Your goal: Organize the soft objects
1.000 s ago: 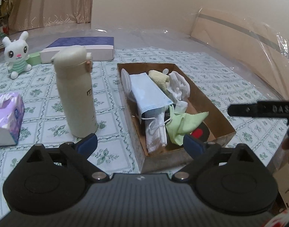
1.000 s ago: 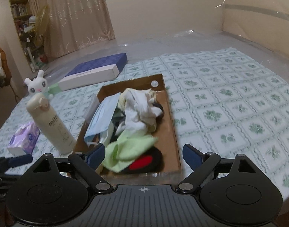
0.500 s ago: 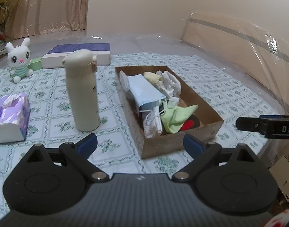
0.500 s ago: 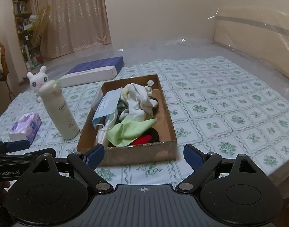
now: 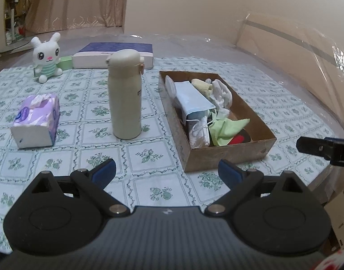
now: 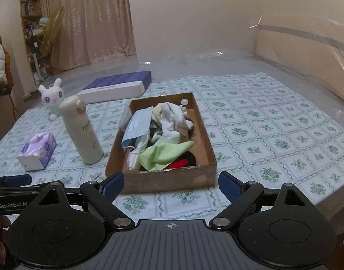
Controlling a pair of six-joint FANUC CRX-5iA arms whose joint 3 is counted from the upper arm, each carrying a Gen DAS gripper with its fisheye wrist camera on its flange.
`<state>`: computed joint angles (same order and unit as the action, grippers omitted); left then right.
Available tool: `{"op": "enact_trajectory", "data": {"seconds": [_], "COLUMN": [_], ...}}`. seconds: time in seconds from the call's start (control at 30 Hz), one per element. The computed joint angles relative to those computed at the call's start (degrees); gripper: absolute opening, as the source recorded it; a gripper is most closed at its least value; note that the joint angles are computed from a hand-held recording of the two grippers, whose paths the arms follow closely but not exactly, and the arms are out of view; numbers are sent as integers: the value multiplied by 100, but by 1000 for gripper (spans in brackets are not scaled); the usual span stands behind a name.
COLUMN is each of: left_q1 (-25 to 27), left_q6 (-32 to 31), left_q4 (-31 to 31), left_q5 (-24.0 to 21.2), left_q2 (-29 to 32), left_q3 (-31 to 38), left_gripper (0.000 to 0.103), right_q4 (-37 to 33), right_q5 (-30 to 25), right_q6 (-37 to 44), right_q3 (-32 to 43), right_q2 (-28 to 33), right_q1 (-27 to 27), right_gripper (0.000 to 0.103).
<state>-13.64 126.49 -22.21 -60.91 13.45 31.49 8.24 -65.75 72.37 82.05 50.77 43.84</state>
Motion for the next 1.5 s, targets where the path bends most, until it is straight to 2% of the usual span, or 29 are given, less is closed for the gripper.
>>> {"op": "enact_trajectory", "data": {"seconds": [0.3, 0.5, 0.57, 0.7, 0.9, 1.17, 1.5], "left_q1": [73, 38, 48, -91, -181, -206, -225], "left_q6": [-125, -254, -234, 12, 290, 369, 326], "left_q4": [203, 159, 212, -76, -325, -365, -293], "left_q5": [125, -34, -46, -272, -236, -352, -343], "left_q2": [-382, -586, -657, -685, -854, -976, -1075], "left_q3": [-488, -646, -725, -670, -827, -938, -1095], "left_gripper": [96, 96, 96, 96, 96, 96, 96], "right_q4": [508, 740, 776, 945, 901, 857, 812], "right_q5": [775, 1074, 1135, 1101, 1126, 1193, 1210], "right_q6": [-585, -937, -1009, -1156, -1063, -1104, -1091], "right_q3": [-1701, -2490, -2627, -2744, -3042, -3425, -3532], "right_q2": [-874, -1291, -1366, -1403, -1576, -1819, -1872], "right_q1": [236, 406, 445, 518, 598, 694, 707], "right_gripper": [90, 90, 90, 90, 90, 90, 90]}}
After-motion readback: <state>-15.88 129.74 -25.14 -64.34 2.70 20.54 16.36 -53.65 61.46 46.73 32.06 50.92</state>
